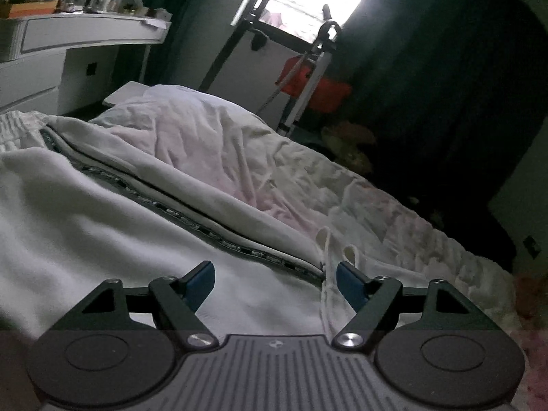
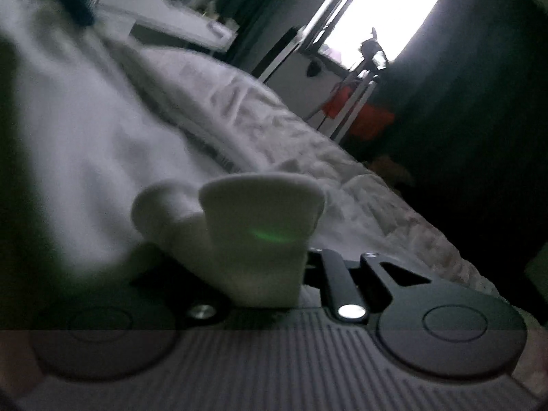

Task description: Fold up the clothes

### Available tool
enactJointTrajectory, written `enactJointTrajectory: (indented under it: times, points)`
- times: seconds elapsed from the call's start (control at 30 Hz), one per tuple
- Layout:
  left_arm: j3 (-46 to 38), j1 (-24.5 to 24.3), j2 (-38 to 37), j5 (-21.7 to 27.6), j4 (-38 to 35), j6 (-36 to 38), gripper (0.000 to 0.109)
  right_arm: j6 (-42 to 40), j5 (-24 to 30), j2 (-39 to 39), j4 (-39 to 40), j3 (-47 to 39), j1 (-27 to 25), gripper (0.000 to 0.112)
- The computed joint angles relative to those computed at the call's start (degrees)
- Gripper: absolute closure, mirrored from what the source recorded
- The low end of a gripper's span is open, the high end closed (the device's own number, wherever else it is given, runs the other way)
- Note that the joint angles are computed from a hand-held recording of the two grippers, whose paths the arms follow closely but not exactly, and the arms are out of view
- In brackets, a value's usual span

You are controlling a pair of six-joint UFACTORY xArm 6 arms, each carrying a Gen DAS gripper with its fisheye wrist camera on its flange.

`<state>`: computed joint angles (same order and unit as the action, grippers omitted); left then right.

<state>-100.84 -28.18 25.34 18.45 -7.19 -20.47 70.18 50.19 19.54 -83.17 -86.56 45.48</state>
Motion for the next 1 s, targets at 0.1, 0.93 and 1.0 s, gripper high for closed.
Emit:
enactJointTrajectory:
  times: [0.1,0.93,1.0]
  points:
    - [0.0,-0.6,0.6,-0.8,-1.8,3.1,0.029,3.3,-2.5,-1.2,-3.4,-1.0,-0.6,0.102]
    - [-0.5,-1.8,0.0,4.2,-27.2,26.1,0.030,-1.1,-29.7,-16.1,46.2,11.2,-13.1,0.049]
    - [-1.1,-2.1,0.5,5.2,-30.3,29.7,0.033,-7.8,-27.1,-12.1,52.7,5.9,-14.4,0.057]
